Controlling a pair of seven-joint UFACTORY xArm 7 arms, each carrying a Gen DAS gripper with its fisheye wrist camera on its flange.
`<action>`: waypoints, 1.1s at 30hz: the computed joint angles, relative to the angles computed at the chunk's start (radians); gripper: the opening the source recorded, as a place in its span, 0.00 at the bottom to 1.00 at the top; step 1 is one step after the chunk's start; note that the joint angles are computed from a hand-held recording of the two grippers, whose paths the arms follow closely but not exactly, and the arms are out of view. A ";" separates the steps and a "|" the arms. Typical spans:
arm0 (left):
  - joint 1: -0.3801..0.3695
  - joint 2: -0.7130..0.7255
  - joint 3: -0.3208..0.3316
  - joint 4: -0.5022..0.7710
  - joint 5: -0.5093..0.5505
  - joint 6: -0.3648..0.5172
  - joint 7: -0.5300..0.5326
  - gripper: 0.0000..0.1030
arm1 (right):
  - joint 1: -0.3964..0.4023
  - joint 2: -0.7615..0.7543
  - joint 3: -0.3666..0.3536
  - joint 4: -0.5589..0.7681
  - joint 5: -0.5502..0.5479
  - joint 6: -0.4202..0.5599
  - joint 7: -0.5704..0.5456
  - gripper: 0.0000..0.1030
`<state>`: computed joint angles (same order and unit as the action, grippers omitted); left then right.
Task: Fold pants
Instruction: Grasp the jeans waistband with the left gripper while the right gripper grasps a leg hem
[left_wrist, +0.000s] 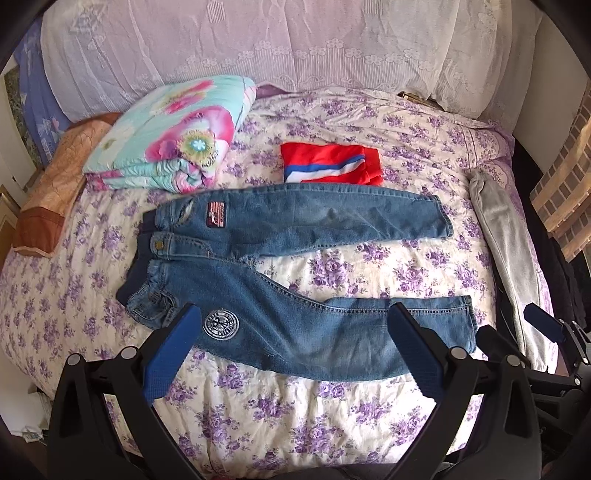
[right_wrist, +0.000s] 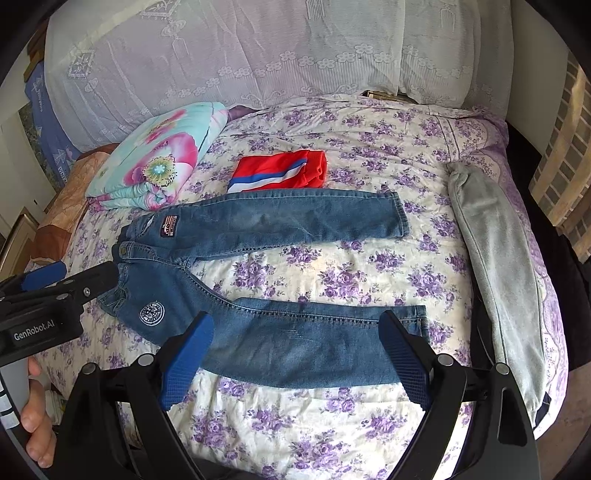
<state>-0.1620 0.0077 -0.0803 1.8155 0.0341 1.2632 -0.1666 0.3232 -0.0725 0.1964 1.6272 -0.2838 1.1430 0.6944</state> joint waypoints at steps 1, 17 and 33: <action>0.010 0.015 0.010 0.010 -0.032 0.026 -0.004 0.95 | -0.001 0.000 -0.001 -0.002 0.003 0.002 0.000 0.88; 0.363 0.249 0.165 -0.084 -0.372 0.125 -0.121 0.95 | -0.051 -0.043 -0.022 -0.124 0.101 0.027 0.012 0.88; 0.416 0.250 0.112 -0.119 -0.422 0.050 -0.009 0.15 | -0.131 -0.319 -0.097 -0.528 0.219 -0.088 0.082 0.88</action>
